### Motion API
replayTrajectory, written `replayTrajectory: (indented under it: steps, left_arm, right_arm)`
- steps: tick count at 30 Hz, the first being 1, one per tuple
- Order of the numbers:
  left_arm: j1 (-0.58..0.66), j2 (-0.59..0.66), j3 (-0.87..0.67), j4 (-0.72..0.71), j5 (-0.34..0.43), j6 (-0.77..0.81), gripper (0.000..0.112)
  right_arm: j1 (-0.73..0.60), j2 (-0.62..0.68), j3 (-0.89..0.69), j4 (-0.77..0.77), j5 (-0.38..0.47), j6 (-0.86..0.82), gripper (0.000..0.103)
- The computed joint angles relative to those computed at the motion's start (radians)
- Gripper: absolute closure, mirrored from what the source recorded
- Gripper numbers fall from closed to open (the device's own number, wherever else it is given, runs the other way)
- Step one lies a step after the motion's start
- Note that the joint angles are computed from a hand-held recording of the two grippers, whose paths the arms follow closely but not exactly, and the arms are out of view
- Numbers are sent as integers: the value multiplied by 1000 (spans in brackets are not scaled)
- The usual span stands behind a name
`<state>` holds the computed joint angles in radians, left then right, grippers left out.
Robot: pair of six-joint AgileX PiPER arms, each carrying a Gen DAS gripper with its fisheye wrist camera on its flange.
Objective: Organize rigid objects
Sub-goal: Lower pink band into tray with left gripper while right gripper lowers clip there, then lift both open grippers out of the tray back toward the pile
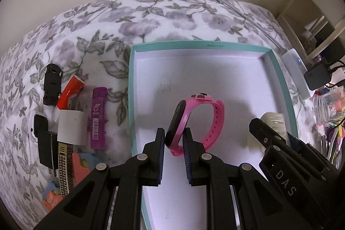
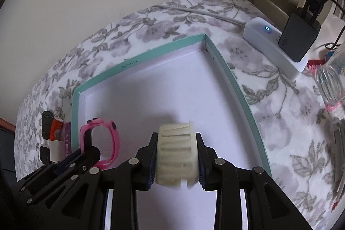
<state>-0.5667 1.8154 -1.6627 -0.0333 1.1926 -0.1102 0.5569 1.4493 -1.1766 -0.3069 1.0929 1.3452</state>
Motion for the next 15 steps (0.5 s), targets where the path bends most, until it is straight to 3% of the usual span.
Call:
replayTrajectory:
  steps: [6, 11, 15]
  left_arm:
    - [-1, -8, -4, 2, 0, -1, 95]
    - [-1, -17, -10, 4, 8, -8, 92]
    - [5, -31, -8, 0, 10, -9, 80]
  right_arm:
    - [12, 13, -30, -12, 39, -20, 69]
    - [19, 15, -48, -15, 58, -37, 57]
    - [35, 19, -66, -30, 86, -42, 50]
